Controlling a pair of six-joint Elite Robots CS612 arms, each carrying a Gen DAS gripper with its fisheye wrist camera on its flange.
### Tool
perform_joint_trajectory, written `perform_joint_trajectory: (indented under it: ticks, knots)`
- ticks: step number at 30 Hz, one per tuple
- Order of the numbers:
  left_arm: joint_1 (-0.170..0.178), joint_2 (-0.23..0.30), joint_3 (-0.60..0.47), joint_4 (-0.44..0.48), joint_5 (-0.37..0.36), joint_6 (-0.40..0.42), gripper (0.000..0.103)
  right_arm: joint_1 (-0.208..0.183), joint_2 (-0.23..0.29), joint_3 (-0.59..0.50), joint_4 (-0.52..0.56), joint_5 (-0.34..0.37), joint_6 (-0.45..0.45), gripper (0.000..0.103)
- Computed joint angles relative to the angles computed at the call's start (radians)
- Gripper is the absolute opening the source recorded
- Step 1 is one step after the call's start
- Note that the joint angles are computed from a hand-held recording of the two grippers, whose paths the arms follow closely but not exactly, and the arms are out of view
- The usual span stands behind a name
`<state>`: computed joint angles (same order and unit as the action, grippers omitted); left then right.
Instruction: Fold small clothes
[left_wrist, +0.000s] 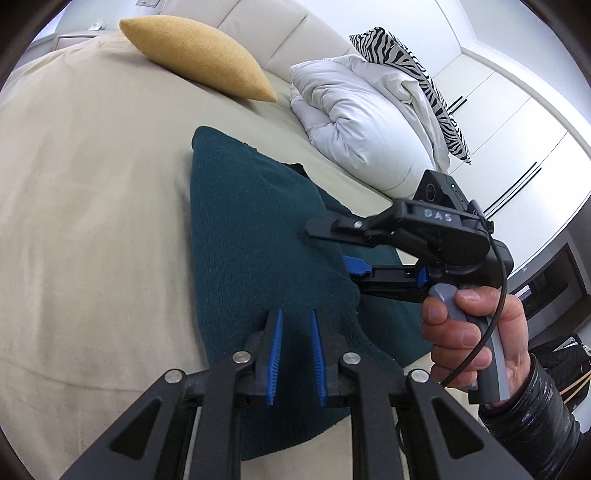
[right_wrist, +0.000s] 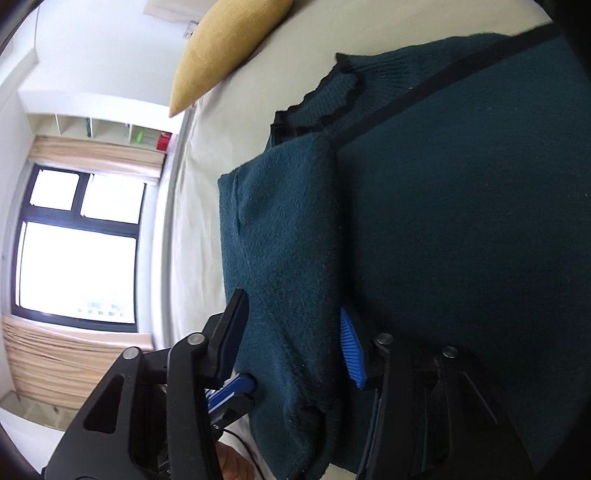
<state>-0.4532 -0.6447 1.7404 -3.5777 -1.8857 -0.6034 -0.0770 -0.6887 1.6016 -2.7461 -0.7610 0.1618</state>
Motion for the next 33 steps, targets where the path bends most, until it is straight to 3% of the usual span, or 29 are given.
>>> perform_joint_trajectory:
  ticks: [3,4,10,16,27,33]
  knots:
    - [-0.002,0.0,0.001,0.004,0.0,0.0,0.016,0.005,0.0,0.001,0.007,-0.015,-0.013,0.015]
    - [-0.004,-0.001,0.002,0.007,0.001,0.004,0.016,0.006,-0.003,0.005,0.0,-0.026,-0.016,0.012]
    - [-0.015,-0.015,0.005,0.002,0.012,0.005,0.033,-0.007,-0.037,0.033,-0.015,-0.047,-0.08,0.01]
    - [-0.036,-0.033,-0.007,0.018,0.008,0.052,0.044,-0.073,-0.074,0.071,-0.019,-0.059,-0.117,0.01]
    - [-0.073,-0.033,-0.084,0.115,0.018,0.138,0.045,-0.219,-0.126,0.155,-0.056,-0.14,-0.119,0.01]
    - [-0.101,-0.018,-0.144,0.212,0.032,0.207,0.047,-0.236,-0.115,0.165,-0.056,-0.143,-0.116,0.01]
